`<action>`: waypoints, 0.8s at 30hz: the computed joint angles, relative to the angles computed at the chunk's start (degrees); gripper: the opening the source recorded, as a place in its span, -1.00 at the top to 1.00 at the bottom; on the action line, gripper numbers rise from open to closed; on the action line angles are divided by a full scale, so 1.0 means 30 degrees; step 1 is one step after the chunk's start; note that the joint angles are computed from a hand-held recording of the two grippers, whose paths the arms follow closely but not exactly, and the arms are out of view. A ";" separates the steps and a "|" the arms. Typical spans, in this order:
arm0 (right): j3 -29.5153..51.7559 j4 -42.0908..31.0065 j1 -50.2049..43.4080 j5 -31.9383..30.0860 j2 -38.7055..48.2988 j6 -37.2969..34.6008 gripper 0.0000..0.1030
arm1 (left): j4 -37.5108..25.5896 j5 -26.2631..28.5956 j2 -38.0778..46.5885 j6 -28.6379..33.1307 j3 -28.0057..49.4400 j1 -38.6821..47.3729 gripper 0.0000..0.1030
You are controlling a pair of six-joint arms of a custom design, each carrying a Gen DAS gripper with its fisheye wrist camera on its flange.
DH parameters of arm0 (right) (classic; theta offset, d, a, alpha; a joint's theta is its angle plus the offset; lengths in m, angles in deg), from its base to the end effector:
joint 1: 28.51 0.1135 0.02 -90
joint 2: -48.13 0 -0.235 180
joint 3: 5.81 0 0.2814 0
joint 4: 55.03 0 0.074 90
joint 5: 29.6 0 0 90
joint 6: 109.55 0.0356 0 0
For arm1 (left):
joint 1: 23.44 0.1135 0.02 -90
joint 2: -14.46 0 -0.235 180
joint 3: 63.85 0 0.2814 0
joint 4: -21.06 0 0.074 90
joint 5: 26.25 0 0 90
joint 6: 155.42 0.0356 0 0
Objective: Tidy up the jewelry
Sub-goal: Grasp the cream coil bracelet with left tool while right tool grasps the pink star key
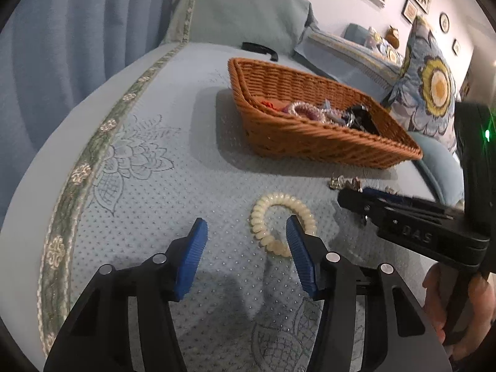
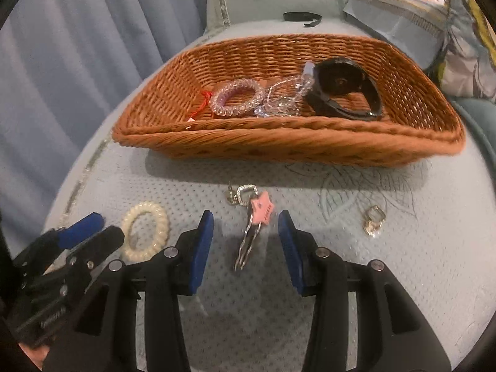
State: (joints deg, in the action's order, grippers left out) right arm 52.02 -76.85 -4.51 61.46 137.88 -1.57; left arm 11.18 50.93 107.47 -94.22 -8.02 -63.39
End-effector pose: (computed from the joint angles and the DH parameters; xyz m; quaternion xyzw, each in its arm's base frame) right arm 0.2950 0.1306 0.1113 -0.0470 0.9492 0.1033 0.2937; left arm 0.2585 -0.2062 0.0985 0.0492 0.9244 -0.1196 0.3589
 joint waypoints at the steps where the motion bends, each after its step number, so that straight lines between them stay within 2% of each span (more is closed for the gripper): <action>1: 0.0168 -0.0072 0.0094 0.0225 0.0170 -0.0126 0.22 | -0.0160 -0.0199 0.0243 0.0140 0.0232 -0.0126 0.05; 3: 0.0196 -0.0157 0.0314 0.0795 0.0249 -0.0409 0.29 | -0.0547 -0.0784 0.0684 0.0329 0.0728 -0.0438 0.07; 5: -0.0043 -0.0241 0.0663 0.1671 0.0069 -0.0633 0.51 | -0.0932 -0.1185 0.1037 0.0517 0.1163 -0.0659 0.14; 7: -0.0508 -0.0137 0.0472 0.1619 -0.0354 -0.1020 0.72 | -0.1251 -0.1507 0.1325 0.0658 0.1528 -0.0830 0.24; 9: -0.1138 -0.0056 0.0185 0.1221 -0.0963 -0.1431 0.85 | -0.1409 -0.1644 0.1469 0.0784 0.1730 -0.0928 0.34; 13: -0.2657 0.0114 -0.0511 0.0300 -0.2589 -0.2292 0.88 | -0.1489 -0.1651 0.1566 0.1053 0.1877 -0.1050 0.54; 19: -0.5032 -0.0054 -0.0706 -0.0260 -0.5425 -0.2705 0.88 | -0.1434 -0.1641 0.1651 0.1152 0.1929 -0.1159 0.61; 22: -0.6846 -0.0117 -0.0806 -0.0594 -0.7725 -0.2894 0.88 | -0.1430 -0.1621 0.1667 0.1172 0.1930 -0.1194 0.63; 23: -0.7484 -0.0091 -0.0853 -0.0730 -0.8532 -0.2903 0.88 | -0.1425 -0.1589 0.1618 0.1183 0.1889 -0.1195 0.66; 24: -0.8120 -0.0047 -0.1072 -0.1084 -0.9388 -0.2903 0.88 | -0.1469 -0.1546 0.1635 0.1191 0.1912 -0.1207 0.79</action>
State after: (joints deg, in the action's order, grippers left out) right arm 27.66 -76.99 -7.73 58.21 109.72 -10.28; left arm 6.77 46.29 112.38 -90.65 -2.28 -67.01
